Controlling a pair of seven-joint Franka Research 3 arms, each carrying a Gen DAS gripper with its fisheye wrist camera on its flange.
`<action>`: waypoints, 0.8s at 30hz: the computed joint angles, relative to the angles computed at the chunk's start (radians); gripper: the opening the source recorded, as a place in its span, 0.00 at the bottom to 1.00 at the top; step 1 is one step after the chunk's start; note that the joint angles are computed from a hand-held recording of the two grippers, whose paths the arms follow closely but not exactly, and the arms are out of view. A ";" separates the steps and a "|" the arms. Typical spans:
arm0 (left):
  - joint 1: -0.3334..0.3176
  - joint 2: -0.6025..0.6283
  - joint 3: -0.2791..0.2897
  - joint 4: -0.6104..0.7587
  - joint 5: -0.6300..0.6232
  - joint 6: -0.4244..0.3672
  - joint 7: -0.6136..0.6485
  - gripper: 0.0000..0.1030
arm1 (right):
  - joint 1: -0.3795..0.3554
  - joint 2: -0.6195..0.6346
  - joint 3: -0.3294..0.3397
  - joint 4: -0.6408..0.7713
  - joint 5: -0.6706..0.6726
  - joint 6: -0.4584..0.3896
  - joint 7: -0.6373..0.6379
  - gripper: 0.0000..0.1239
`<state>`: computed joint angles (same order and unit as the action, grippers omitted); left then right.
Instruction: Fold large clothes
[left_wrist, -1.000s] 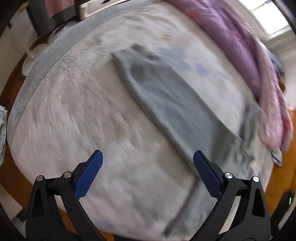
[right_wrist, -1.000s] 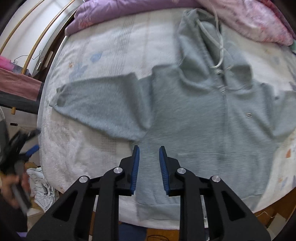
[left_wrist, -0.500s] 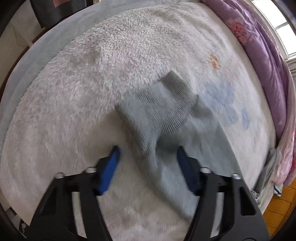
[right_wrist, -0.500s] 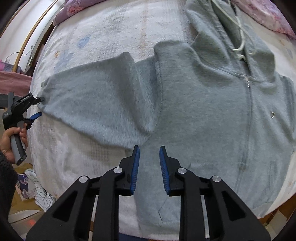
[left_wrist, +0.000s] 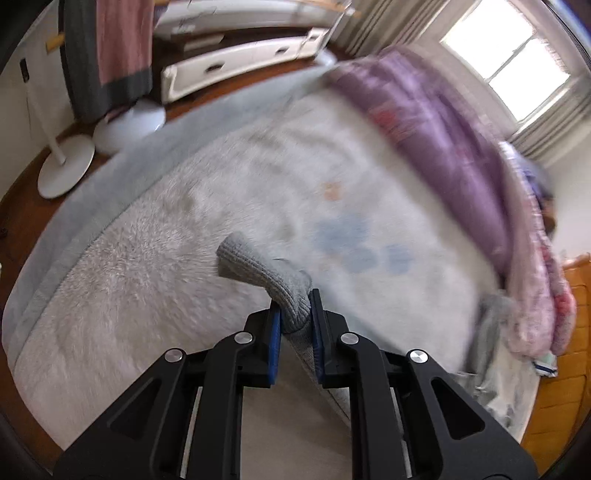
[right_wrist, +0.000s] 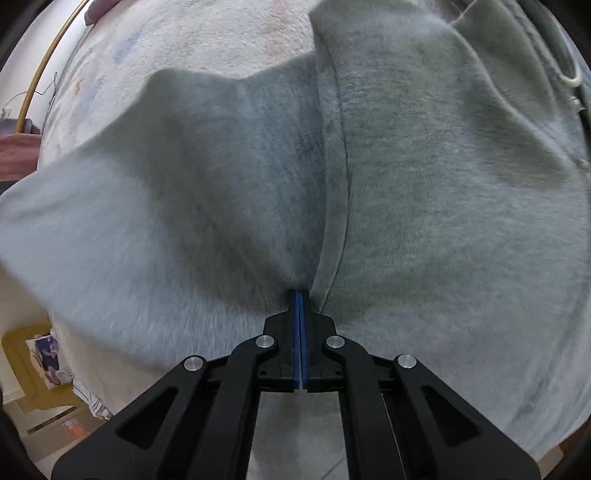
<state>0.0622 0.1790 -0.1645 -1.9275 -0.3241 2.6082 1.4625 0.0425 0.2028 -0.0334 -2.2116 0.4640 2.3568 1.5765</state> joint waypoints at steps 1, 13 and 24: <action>-0.011 -0.034 -0.008 -0.021 0.007 0.016 -0.003 0.14 | -0.002 0.005 -0.001 0.009 0.001 -0.013 0.003 0.00; -0.304 -0.129 -0.109 0.028 0.243 0.125 -0.201 0.14 | -0.162 -0.277 -0.114 -0.165 0.122 -0.035 -0.263 0.01; -0.683 0.375 -0.188 0.506 0.528 -0.042 -0.380 0.14 | -0.570 -0.383 -0.342 -0.188 -0.218 -0.047 -0.351 0.04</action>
<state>-0.6211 0.5540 -0.3526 -1.4219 0.2043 2.5667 1.0822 -0.5272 -0.1800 -0.3750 -2.3991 0.2456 2.3102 1.2252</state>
